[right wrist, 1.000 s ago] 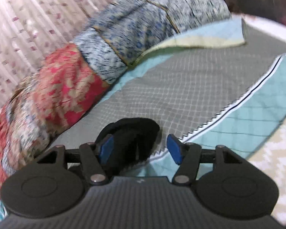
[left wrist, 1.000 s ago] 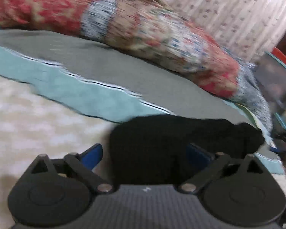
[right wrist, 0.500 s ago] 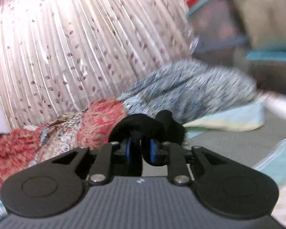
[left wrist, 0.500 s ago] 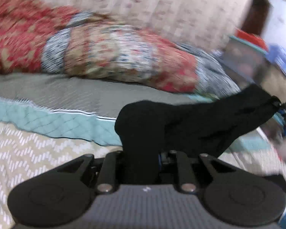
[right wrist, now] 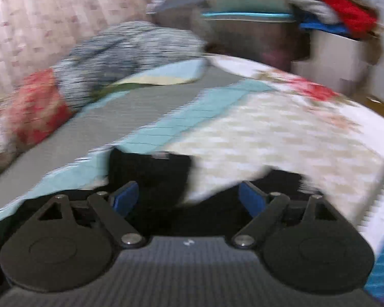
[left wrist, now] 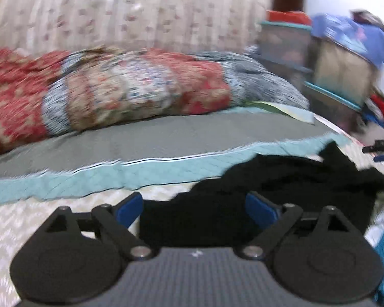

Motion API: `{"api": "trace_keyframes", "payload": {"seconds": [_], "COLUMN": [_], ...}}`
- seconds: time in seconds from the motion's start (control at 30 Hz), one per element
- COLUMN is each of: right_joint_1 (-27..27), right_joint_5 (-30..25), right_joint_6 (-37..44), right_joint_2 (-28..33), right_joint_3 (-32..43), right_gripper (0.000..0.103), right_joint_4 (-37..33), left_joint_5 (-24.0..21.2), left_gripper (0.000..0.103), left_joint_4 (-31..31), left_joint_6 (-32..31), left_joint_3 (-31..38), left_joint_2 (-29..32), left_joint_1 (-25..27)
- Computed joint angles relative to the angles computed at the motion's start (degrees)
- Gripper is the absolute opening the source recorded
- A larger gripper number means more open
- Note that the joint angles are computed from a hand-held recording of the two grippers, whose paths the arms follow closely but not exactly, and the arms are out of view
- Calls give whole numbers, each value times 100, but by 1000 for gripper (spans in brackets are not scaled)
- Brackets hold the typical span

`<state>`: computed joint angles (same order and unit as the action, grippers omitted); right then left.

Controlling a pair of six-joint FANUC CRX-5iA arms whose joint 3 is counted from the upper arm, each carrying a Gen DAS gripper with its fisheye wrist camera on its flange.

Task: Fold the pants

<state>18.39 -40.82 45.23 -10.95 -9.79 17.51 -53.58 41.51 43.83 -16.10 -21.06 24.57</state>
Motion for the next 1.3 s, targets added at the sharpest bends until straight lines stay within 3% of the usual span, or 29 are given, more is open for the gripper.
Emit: {"api": "trace_keyframes", "payload": {"seconds": [0.1, 0.17, 0.33, 0.37, 0.4, 0.47, 0.57, 0.7, 0.77, 0.83, 0.87, 0.93, 1.1, 1.3], "right_joint_1": [449, 750, 874, 832, 766, 597, 362, 88, -31, -86, -111, -147, -247, -262], "right_joint_5": [121, 302, 308, 212, 153, 128, -15, -79, -76, -77, -110, -195, -210, -134], "right_joint_6": [1229, 1684, 1681, 1519, 1405, 921, -58, -1035, -1455, -1744, -1820, -1931, -1949, -1211], "right_joint_2": [208, 277, 544, 596, 649, 667, 739, 638, 575, 572, 579, 618, 629, 842], "right_joint_3": [528, 639, 856, 879, 905, 780, 619, 255, 84, -20, -39, -41, -36, 289], "right_gripper": [87, 85, 85, 86, 86, 86, 86, 86, 86, 86, 86, 86, 86, 86], "right_joint_4": [-837, -929, -766, -682, -652, -419, 209, 813, 1063, 1237, 1284, 1395, 1482, 1098], "left_joint_5": [237, 281, -283, -354, -376, -355, 212, 1061, 1390, 1067, 808, 586, 774, 726], "left_gripper": [98, 99, 101, 97, 73, 39, 16, 16, 16, 16, 16, 16, 16, 16], "left_joint_4": [-431, -517, -517, -513, -541, -792, -1011, -865, -1208, -1940, -2051, -2163, -2463, -2333], "left_joint_6": [467, 602, 1268, 1360, 1446, 1643, 1829, 2274, 3151, 4266, 4438, 4439, 4295, 4448], "left_joint_3": [130, 264, 919, 960, 979, 1033, 724, 233, 161, 480, 606, 677, 696, 776], "left_joint_2": [121, 375, 1403, 1539, 1630, 1717, 1345, 624, 380, 465, 574, 673, 666, 753], "left_joint_1": [-50, -54, -113, -154, -219, -388, -549, -216, 91, 366, 460, 478, 185, 264]}}
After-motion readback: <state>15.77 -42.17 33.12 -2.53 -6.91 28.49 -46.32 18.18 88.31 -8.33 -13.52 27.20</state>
